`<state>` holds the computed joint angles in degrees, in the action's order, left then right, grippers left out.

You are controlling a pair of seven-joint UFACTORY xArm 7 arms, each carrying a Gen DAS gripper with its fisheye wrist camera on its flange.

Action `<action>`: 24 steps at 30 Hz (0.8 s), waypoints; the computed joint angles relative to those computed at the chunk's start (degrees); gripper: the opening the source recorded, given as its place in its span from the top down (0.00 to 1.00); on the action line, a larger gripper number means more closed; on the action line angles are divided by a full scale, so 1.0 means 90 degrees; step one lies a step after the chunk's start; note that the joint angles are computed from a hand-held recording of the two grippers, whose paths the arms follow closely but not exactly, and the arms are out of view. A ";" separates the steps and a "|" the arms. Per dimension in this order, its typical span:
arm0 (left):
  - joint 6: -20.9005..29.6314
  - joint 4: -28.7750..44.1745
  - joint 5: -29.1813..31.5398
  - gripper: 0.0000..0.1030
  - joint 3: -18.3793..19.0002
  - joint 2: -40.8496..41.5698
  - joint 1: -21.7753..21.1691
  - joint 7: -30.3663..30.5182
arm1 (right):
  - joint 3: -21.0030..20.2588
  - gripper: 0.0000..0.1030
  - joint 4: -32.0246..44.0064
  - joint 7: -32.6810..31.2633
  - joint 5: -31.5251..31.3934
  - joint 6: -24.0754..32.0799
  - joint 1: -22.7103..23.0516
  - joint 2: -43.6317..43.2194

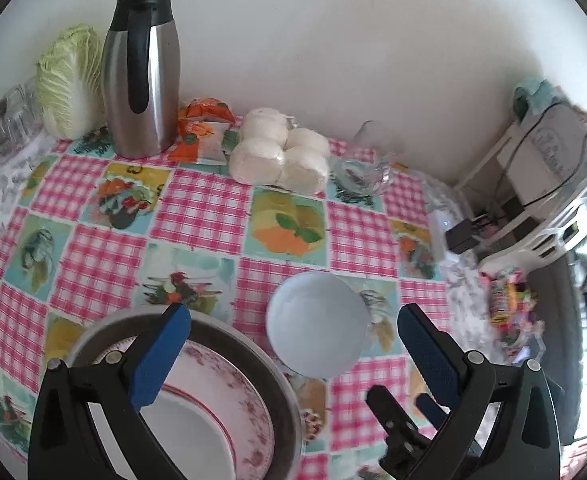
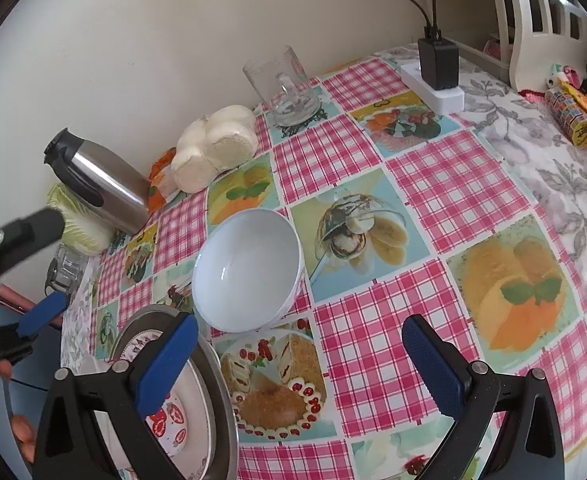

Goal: Organize plates and bowls
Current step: 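Move both tools toward the pale round white bowl, then grasp the rim of the pale round bowl with the right tool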

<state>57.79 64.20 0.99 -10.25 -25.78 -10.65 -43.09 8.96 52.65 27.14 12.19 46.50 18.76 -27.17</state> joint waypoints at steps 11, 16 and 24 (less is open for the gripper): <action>0.1275 0.1077 0.0827 0.00 -0.0136 0.1295 -0.0104 0.0183 | -0.0175 0.00 -0.0191 -0.0102 0.0327 -0.0289 0.0016 0.0212; 0.1685 0.1370 0.1178 0.00 -0.0127 0.1739 -0.0256 0.0208 | -0.0186 0.00 -0.0284 -0.0190 0.0414 -0.0502 0.0032 0.0318; 0.2111 0.1767 0.1429 0.07 -0.0062 0.2358 -0.0511 0.0274 | -0.0159 0.01 -0.0299 -0.0401 0.0569 -0.0803 0.0130 0.0594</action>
<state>76.79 80.11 13.85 -10.81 -4.56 -15.24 -40.63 7.53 49.96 23.53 17.31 39.28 19.93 -21.82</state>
